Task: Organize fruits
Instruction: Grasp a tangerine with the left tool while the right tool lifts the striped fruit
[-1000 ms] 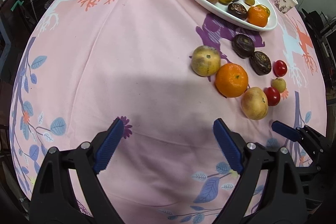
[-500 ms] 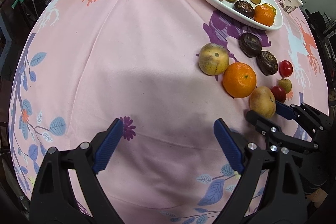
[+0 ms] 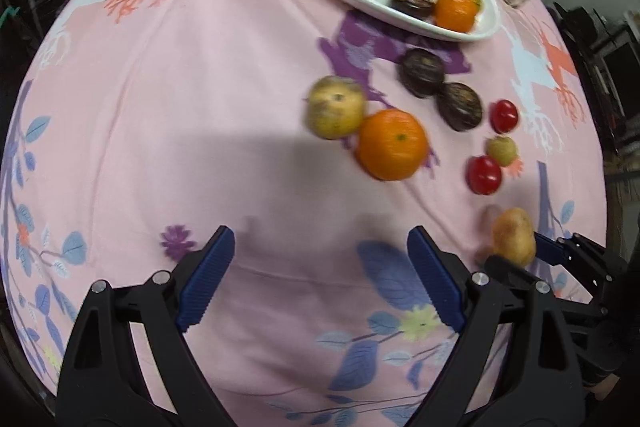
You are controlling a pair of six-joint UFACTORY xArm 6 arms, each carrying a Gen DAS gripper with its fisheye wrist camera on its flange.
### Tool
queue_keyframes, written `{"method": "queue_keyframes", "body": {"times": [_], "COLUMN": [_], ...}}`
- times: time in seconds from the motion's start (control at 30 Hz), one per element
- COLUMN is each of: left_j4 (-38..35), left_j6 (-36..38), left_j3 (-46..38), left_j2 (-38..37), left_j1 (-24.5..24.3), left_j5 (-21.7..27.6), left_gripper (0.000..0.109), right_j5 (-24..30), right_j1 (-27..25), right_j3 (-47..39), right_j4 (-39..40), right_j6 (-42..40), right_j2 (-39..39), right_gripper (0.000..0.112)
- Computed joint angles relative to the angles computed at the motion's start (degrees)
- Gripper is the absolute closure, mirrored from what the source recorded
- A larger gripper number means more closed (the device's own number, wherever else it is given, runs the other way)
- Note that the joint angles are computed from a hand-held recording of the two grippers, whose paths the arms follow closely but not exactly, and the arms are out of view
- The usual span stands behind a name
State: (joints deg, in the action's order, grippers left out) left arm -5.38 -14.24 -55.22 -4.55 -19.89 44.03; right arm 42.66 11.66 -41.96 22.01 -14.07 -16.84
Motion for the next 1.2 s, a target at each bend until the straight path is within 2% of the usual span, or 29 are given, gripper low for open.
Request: {"method": "queue_keyframes", "body": {"times": [0.07, 0.23, 0.4, 0.53, 0.63, 0.67, 0.7, 0.83, 0.93, 1.2], "left_j4": [1.00, -2.67, -0.92, 1.45, 2.00, 1.73, 0.77, 6.34, 5.93, 4.28], "left_j6": [-0.72, -1.53, -4.40, -5.87, -5.91, -5.51, -4.59, -8.06, -7.49, -4.50], "left_j3": [-0.88, -4.88, -9.22, -11.70, -13.56, -14.03, -14.67, -16.72, -16.12, -8.59], "left_j2": [0.96, 5.11, 9.26, 11.32, 12.85, 13.27, 13.91, 16.09, 15.85, 7.27], "left_j1": [-1.09, -1.75, -2.42, -3.07, -3.14, -3.01, -2.95, -4.39, -4.33, -1.62], "left_j5": [-0.25, 0.55, 1.26, 1.36, 2.03, 2.30, 2.71, 3.34, 2.59, 1.29], "left_gripper": [0.019, 0.020, 0.021, 0.027, 0.041, 0.057, 0.063, 0.063, 0.065, 0.065], "right_j5": [0.51, 0.47, -0.20, -0.34, -0.10, -0.08, -0.19, -0.83, -0.79, -1.10], "right_j1": [-1.35, -2.61, -2.90, -3.15, -3.23, -3.23, -3.20, -2.95, -2.86, -3.61], "right_j3": [0.98, 1.71, 1.97, 2.27, 2.12, 2.08, 2.10, 2.01, 1.86, 1.67], "right_j4": [0.50, 1.73, 3.10, 3.99, 4.17, 4.25, 4.32, 4.57, 4.58, 3.78], "right_j6": [-0.66, -1.79, -2.43, -2.75, -2.85, -2.86, -2.85, -2.81, -2.84, -2.10], "right_j2": [-1.42, -2.52, -2.64, -2.67, -2.33, -2.28, -2.25, -2.06, -2.21, -2.81], "right_gripper": [0.067, 0.067, 0.067, 0.067, 0.067, 0.067, 0.067, 0.067, 0.067, 0.067]}}
